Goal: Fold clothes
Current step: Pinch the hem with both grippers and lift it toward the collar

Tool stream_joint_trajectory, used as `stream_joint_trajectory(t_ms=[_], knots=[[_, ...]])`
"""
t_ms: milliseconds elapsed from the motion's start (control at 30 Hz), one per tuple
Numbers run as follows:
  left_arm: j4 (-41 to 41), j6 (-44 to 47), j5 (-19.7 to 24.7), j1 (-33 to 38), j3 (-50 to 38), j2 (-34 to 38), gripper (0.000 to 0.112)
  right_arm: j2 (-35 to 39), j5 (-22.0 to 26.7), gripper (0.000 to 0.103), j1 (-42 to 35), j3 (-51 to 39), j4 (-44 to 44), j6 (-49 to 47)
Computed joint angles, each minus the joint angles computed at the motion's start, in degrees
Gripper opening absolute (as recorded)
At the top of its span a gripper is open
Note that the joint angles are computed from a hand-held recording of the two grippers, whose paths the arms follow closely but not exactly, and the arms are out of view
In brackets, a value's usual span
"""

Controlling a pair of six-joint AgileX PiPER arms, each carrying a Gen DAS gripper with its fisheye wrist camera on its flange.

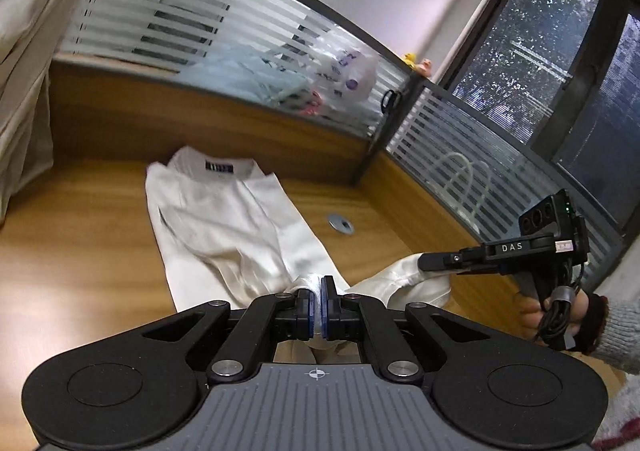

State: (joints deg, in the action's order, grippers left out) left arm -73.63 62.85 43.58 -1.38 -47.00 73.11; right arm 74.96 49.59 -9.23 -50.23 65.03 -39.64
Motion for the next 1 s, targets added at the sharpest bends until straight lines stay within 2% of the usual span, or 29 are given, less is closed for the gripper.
stream_joint_trajectory(t_ms=[200, 400, 600, 833, 1000], knots=[[-1.71, 2.59, 0.45, 0.64, -11.49, 12.47, 0.005, 10.63, -3.06, 0.005, 1.49, -10.49, -0.09, 1.4], [0.63, -1.09, -0.16, 0.14, -25.0, 24.52, 0.005, 22.19, -2.61, 0.005, 1.05, -23.94, -3.01, 5.21], [5.21, -7.95, 0.24, -0.33, -39.11, 36.23, 0.005, 35.1, -0.32, 0.005, 0.44, -38.8, -5.86, 10.65], [13.66, -19.02, 1.96, -0.59, -55.46, 49.92, 0.006, 51.88, 4.67, 0.005, 0.85, -59.97, -12.03, 20.95], [17.79, -27.14, 2.81, -0.96, -63.8, 56.88, 0.007, 60.18, 7.61, 0.01, 1.07, -70.86, -14.85, 26.89]])
